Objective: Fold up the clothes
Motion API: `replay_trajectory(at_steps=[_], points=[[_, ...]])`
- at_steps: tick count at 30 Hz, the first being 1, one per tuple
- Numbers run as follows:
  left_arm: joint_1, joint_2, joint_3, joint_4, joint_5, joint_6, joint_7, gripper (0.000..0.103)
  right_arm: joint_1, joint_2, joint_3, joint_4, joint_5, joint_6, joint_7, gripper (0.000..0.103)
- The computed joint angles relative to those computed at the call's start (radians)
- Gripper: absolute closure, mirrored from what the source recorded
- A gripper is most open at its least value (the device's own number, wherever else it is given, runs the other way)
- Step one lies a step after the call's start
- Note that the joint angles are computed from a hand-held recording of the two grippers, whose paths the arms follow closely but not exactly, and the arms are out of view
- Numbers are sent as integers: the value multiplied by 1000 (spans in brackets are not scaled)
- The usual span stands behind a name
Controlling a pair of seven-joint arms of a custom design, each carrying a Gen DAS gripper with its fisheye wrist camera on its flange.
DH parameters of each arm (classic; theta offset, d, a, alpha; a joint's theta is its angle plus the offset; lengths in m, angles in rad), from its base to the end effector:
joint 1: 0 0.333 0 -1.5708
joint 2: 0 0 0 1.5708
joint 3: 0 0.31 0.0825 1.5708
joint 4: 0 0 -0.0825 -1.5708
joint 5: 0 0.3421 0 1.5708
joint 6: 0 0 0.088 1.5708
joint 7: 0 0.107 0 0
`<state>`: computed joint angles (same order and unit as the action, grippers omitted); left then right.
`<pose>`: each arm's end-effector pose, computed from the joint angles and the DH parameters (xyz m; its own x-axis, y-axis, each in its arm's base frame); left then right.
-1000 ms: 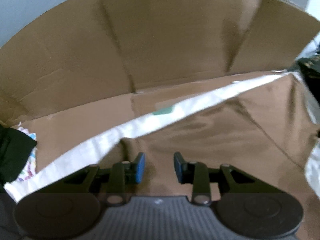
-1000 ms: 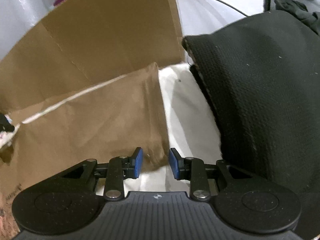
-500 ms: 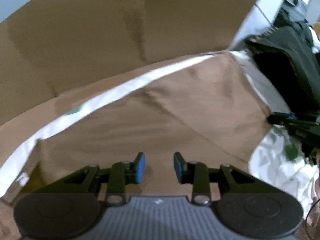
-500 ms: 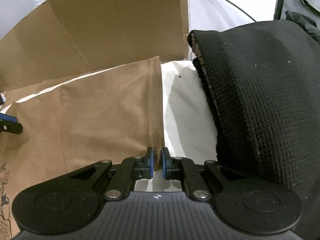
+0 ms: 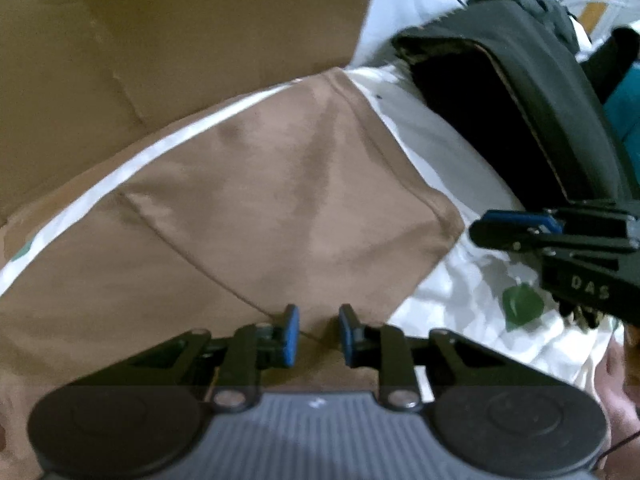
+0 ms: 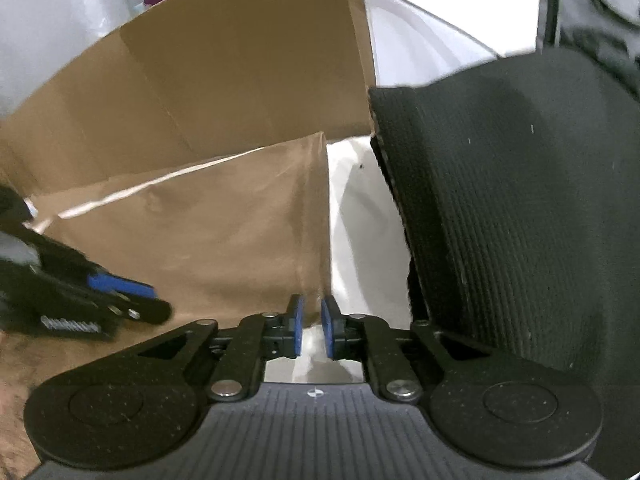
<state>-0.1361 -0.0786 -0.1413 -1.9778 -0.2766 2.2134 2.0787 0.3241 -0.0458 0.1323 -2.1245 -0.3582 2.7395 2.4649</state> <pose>0.5025 -0.1546 0.5424 -0.6192 -0.7815 0.0762 -0.7447 0.5537 -0.3726 0.4794 0.2518 0.5192 -0.0670 -0.9680 -0.2416 -0.7785 0.2022 -0.5941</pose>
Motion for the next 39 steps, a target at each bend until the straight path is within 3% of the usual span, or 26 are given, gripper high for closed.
replay_trajectory(at_steps=[4, 13, 20, 21, 23, 24, 27, 30, 34, 39], points=[[-6, 10, -9, -9, 17, 14, -4, 81, 6, 1, -3, -17, 111, 29, -28, 68], [-7, 21, -14, -4, 29, 25, -11, 80, 33, 67, -12, 53, 184, -54, 99, 66], [4, -3, 2, 11, 6, 7, 16, 80, 36, 67, -36, 6, 200, 52, 248, 67], [7, -7, 6, 13, 4, 2, 15, 81, 36, 68, -37, 4, 198, 57, 252, 68], [11, -16, 11, 12, 3, -10, 17, 82, 36, 65, -39, 0, 178, 51, 270, 86], [12, -21, 12, 8, 3, -17, 21, 83, 36, 58, -40, -5, 167, 48, 284, 91], [6, -37, 15, -12, -15, -40, 57, 83, 30, 39, -34, -14, 111, 32, 339, 96], [-2, -44, 13, -45, -26, -41, 80, 84, 23, 30, -25, -8, 25, 9, 392, 96], [-9, -45, 12, -87, -27, 15, 74, 84, 25, 31, -17, 0, 41, -20, 348, 94], [-4, -29, 16, -63, -21, 2, 101, 83, 27, 1, -2, 1, 1, -60, 334, 91]])
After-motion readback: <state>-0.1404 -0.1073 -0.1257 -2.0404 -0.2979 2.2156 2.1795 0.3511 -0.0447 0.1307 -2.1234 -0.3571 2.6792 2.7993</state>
